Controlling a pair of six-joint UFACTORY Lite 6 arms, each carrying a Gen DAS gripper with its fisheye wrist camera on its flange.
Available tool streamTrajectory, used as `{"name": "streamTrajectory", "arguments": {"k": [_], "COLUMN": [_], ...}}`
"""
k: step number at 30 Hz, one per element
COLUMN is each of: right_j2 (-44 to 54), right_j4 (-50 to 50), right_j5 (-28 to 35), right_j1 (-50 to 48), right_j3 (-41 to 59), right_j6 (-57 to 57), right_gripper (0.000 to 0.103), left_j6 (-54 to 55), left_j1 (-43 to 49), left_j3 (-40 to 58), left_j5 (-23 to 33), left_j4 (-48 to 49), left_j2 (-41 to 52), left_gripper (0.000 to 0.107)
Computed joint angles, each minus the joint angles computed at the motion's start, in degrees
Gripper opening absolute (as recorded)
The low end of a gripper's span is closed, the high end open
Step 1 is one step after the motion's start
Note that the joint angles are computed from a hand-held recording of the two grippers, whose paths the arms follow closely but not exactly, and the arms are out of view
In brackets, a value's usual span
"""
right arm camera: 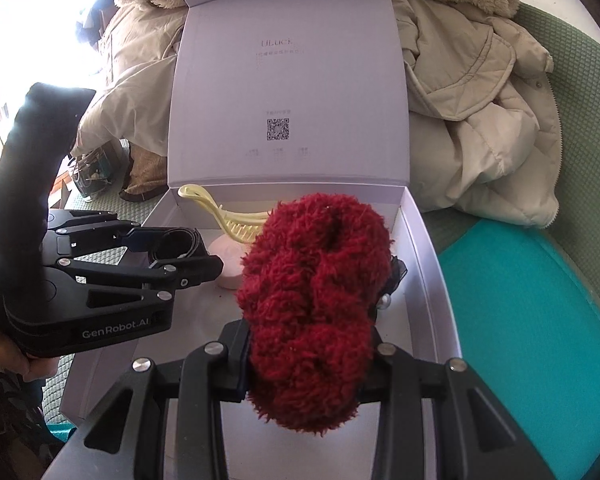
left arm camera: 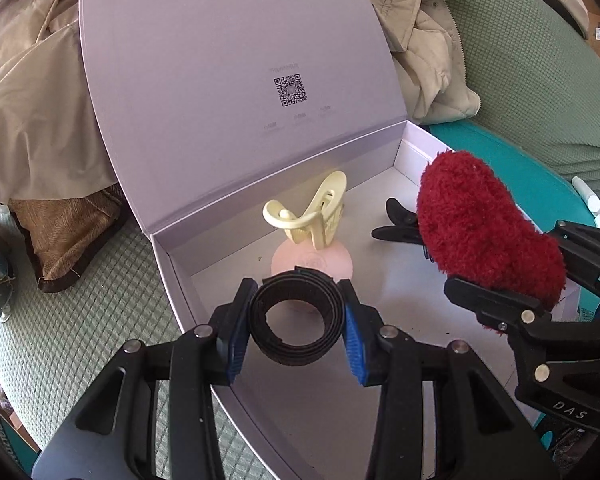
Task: Organize objects
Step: 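Carry the black band and red scrunchie into the white box with both tools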
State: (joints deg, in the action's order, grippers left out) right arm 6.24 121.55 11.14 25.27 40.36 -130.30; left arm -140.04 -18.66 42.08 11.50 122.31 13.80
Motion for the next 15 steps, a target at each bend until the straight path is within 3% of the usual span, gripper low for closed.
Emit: {"name": "streamTrajectory", "arguments": {"k": [5, 15], "right_j2": [1.29, 1.35], "right_j4": [-0.17, -7.22], "right_j5": [-1.33, -3.14], "right_j1": [1.65, 2.51], "right_j3": [0.79, 0.79], "right_j6": [0.57, 8.73], "right_gripper": [0.036, 0.042], "left_j6": [-2.09, 4.21], "left_j1": [-1.20, -3.55], "left_j3": [0.02, 1.02], "left_j5": [2.26, 3.14], "left_j4": [3.56, -3.39], "left_j2": [1.42, 2.96], "left_gripper": [0.039, 0.039]}}
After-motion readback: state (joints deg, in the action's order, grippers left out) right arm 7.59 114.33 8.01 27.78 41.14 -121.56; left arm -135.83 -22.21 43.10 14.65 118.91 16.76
